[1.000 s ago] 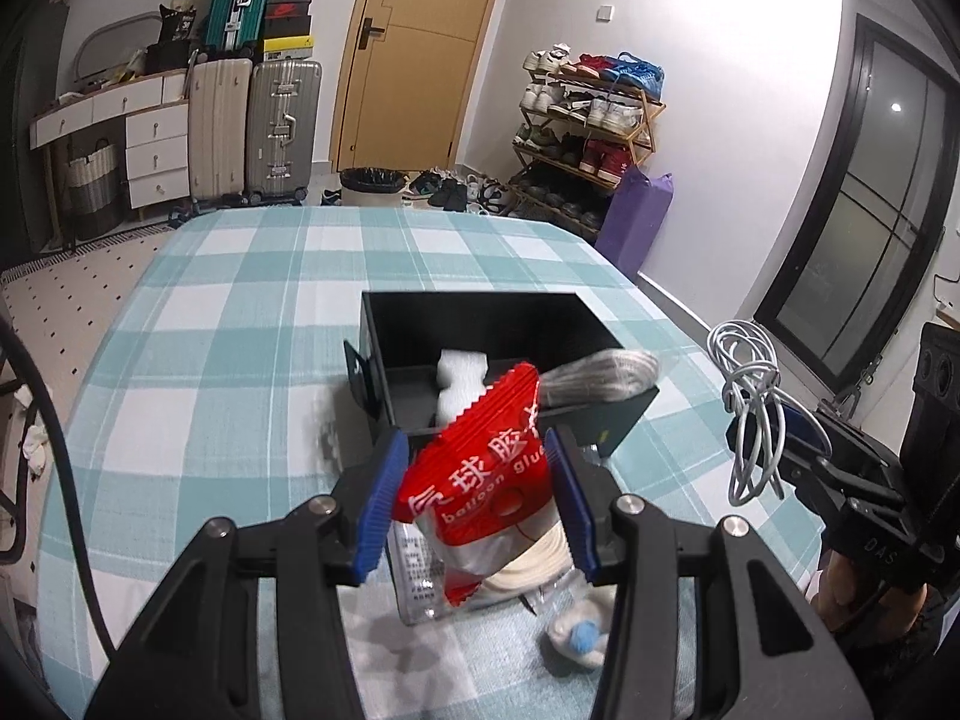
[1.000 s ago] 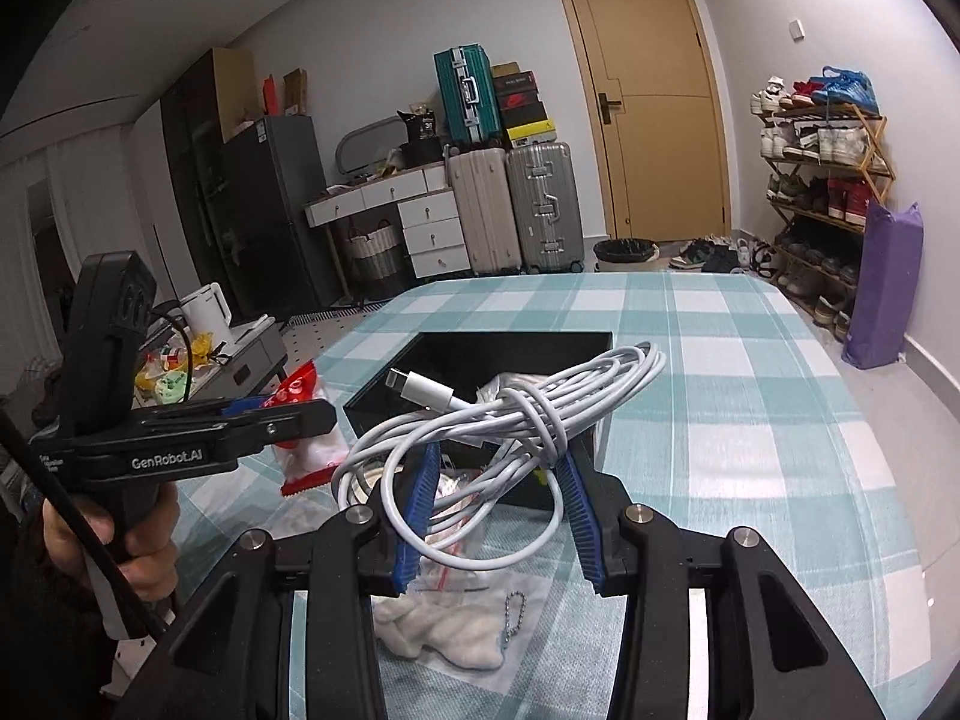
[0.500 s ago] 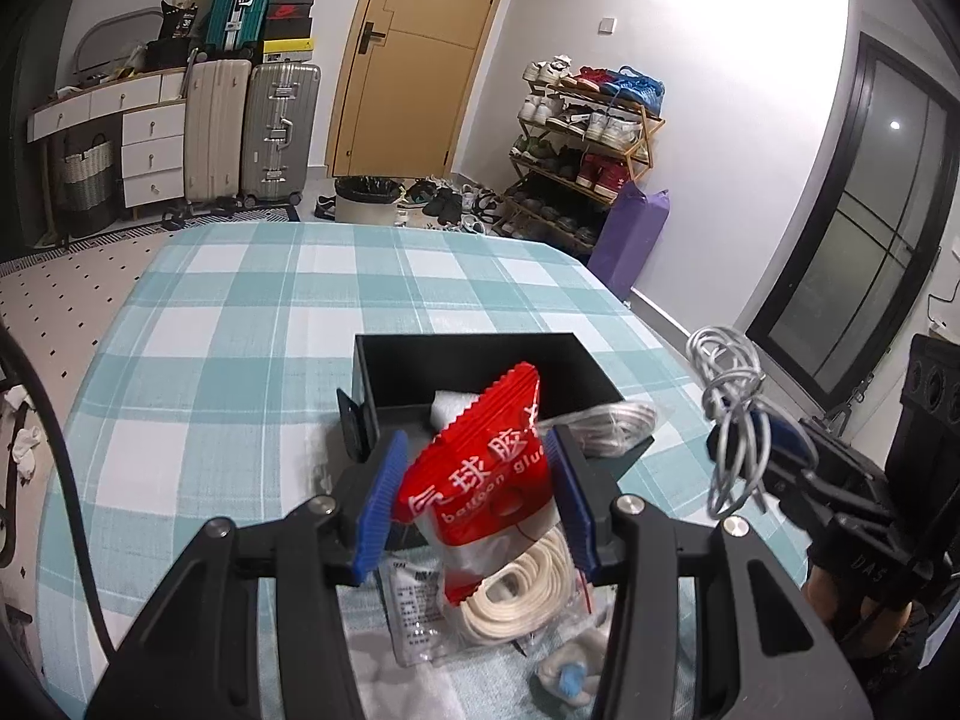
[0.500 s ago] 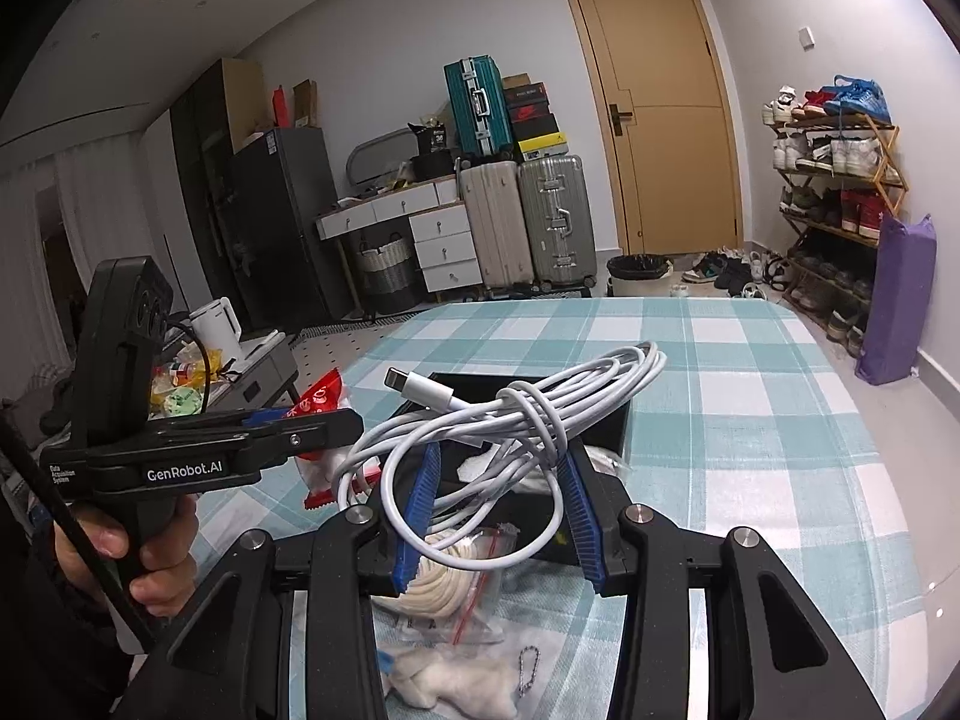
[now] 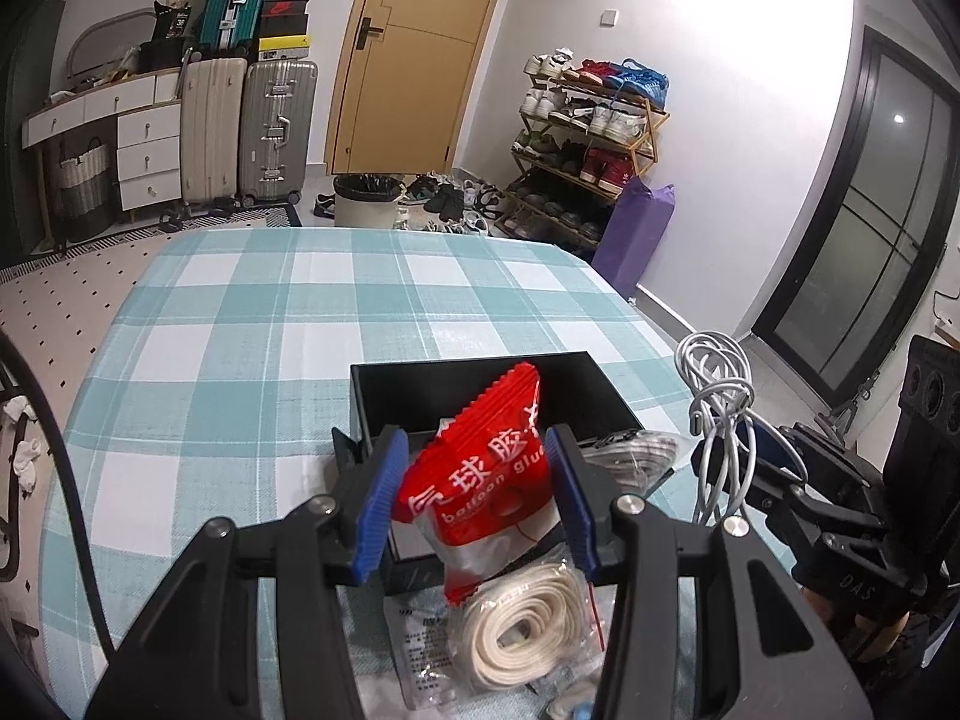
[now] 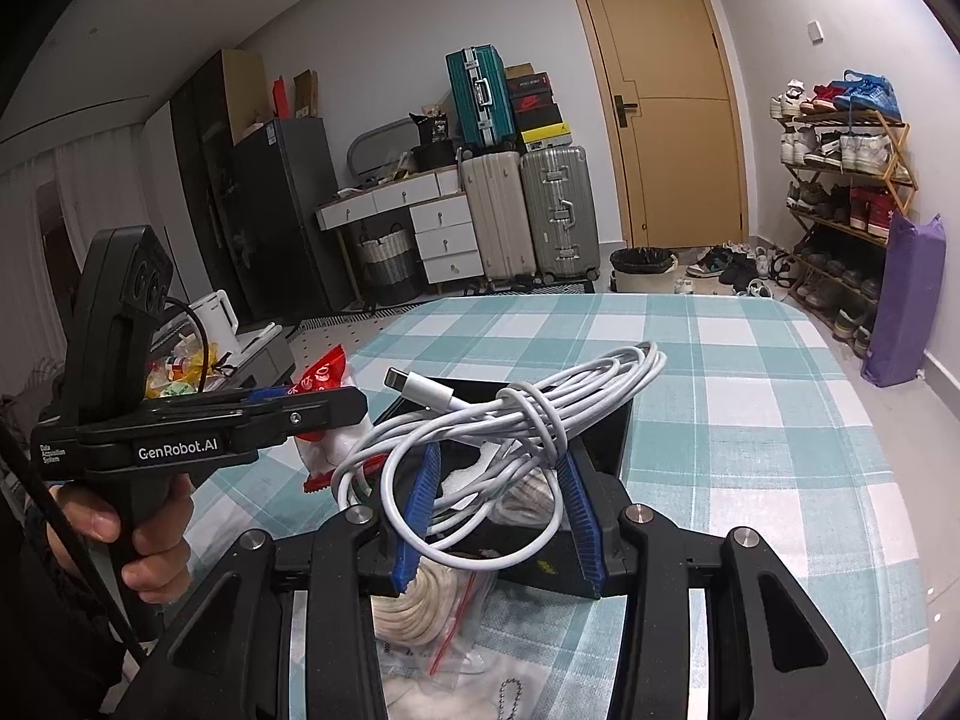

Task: Organize soft objects
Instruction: 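Carry the red-labelled bag and coiled cable over the black box with both tools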

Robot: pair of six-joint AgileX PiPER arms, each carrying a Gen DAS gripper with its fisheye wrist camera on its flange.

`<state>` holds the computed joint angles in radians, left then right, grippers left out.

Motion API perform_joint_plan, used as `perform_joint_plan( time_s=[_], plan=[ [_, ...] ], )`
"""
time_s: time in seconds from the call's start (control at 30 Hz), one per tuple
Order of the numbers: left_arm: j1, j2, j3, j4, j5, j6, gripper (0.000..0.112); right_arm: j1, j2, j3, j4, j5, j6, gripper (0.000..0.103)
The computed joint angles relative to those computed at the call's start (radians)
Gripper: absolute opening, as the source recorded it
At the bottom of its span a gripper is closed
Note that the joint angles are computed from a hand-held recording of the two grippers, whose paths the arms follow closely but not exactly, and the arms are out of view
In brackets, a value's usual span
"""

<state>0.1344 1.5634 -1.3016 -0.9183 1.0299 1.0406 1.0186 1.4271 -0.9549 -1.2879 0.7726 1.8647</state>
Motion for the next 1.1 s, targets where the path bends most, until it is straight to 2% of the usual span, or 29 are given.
perform_joint_plan(
  time_s=[0.7, 1.1],
  plan=[
    [-0.094, 0.148, -0.131, 0.055, -0.079, -0.075, 0.047, -0.193, 0.093, -0.088, 0.099, -0.185, -0.204, 0.041],
    [-0.114, 0.197, -0.151, 0.064, -0.103, -0.089, 0.047, -0.262, 0.167, -0.154, 0.201, -0.228, -0.363, 0.041]
  ],
)
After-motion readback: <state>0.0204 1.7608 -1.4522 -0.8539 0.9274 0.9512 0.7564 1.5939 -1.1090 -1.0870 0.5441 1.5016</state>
